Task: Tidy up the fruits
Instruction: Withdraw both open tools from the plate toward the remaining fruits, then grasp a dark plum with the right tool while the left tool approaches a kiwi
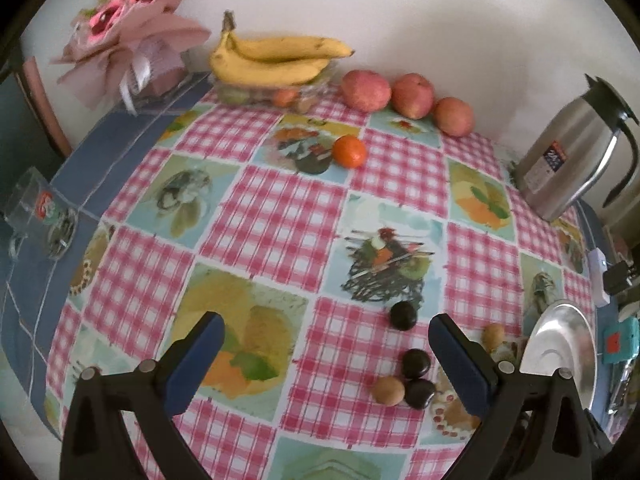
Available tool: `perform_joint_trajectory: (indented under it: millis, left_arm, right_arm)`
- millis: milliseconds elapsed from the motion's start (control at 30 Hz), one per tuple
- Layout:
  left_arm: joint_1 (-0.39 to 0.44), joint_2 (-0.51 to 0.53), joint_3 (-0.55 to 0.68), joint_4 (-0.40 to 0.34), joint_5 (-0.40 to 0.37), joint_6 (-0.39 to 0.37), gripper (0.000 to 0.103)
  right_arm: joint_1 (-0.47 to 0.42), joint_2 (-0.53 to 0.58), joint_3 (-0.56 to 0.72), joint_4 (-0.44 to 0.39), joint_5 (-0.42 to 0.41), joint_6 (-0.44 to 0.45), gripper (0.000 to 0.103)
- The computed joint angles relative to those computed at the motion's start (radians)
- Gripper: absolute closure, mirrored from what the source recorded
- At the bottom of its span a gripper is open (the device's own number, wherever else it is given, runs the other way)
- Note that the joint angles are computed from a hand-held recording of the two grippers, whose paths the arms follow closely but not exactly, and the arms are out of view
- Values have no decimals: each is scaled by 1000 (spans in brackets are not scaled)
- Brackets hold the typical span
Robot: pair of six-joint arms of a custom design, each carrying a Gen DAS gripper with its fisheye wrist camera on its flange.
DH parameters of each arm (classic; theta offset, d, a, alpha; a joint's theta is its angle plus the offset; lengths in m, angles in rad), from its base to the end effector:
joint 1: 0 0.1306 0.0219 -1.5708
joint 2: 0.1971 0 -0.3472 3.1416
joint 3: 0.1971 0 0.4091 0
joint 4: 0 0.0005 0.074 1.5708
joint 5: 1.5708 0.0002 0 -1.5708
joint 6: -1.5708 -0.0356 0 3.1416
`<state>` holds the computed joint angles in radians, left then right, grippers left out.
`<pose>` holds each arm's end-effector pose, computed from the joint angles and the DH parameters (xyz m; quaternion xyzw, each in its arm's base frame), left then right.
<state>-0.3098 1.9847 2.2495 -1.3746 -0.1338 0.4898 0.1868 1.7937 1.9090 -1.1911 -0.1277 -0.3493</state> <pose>0.6340 -0.1985 0.4241 -0.1025 0.9661 -0.0288 0.2353 0.6100 0.1194 0.3984 0.0630 0.9656 0.1244 0.2194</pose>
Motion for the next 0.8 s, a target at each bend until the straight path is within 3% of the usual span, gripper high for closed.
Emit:
perform_joint_trajectory:
  millis: [433,567,800]
  left_arm:
    - [29,37,-29,-49,104,116,0]
    - [29,47,-24,-57,105,121,1]
    - [32,58,-26,-42,165,134,10]
  right_arm:
    - [21,56,42,-48,-36,21,6]
    - [26,71,52,-61,-42,36,20]
    - [25,93,61,-79,-92,33,32]
